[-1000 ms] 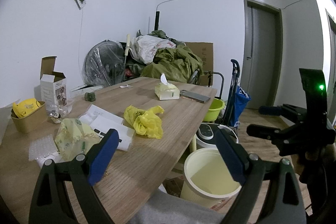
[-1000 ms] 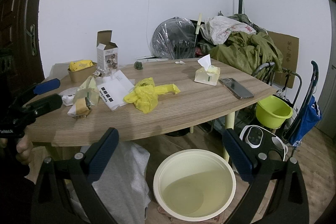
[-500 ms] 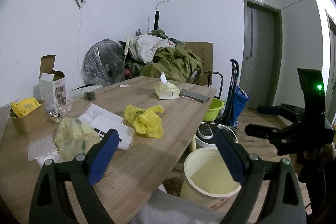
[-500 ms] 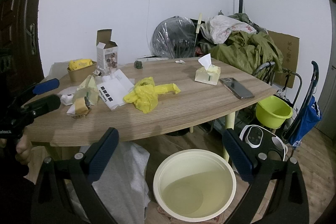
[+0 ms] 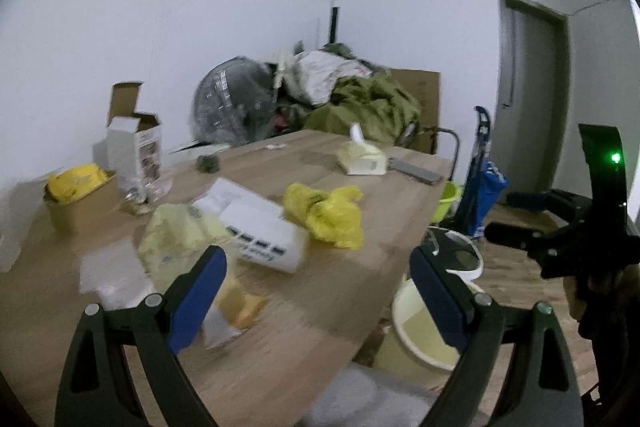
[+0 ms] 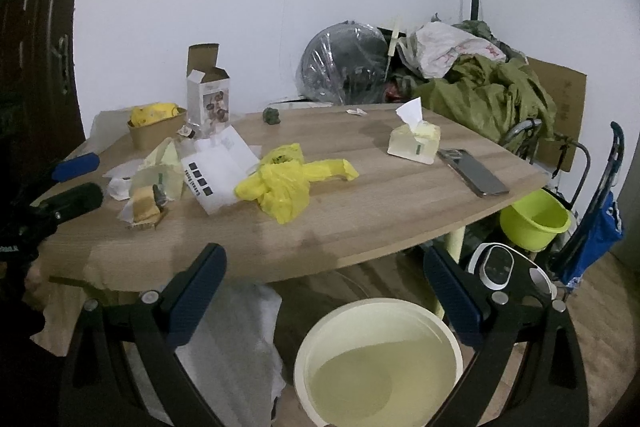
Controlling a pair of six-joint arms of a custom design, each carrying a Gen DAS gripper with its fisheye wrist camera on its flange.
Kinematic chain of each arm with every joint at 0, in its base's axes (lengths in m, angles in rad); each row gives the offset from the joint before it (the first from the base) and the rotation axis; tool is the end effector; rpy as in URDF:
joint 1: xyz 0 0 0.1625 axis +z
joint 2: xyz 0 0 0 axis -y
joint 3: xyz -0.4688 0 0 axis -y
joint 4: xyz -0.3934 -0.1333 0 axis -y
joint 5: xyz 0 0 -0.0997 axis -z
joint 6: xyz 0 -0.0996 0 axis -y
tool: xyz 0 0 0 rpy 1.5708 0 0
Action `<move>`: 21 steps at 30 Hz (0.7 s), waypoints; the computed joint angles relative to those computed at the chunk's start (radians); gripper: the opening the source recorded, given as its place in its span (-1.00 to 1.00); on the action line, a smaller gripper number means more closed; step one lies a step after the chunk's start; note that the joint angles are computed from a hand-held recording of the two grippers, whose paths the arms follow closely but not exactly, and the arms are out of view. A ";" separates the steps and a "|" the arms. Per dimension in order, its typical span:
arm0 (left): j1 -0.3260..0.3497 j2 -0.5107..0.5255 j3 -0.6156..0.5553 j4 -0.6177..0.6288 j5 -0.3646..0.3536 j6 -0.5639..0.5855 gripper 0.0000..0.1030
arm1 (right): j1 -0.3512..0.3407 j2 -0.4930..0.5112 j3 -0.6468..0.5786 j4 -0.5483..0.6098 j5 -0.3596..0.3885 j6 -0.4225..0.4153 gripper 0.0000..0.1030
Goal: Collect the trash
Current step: 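Grasp the yellow plastic bag with the right gripper while the left grasps the brown paper wrapper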
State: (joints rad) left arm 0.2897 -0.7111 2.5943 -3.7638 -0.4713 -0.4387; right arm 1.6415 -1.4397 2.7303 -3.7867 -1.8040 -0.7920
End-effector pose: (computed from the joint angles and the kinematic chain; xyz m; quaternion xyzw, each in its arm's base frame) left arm -0.2653 -0.3108 0.0814 0.2709 0.8018 -0.4770 0.2372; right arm 0.1317 -0.2989 0.2706 0.3244 -0.8291 0.3780 0.2538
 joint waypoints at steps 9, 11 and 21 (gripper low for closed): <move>0.126 -0.115 -0.010 0.301 -0.013 -0.181 0.81 | 0.000 0.167 -0.128 0.006 0.002 0.003 0.91; 0.157 -0.133 -0.024 0.368 -0.036 -0.216 0.81 | -0.004 0.203 -0.163 0.021 0.014 0.007 0.91; 0.255 -0.152 -0.073 0.444 -0.118 -0.267 0.69 | -0.021 0.350 -0.322 0.137 0.084 0.029 0.91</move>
State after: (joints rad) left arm 0.5449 -0.8629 2.5215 -3.3200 -0.5890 -0.7054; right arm 1.6205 -1.0899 2.4081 -3.6502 -1.7201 -0.7632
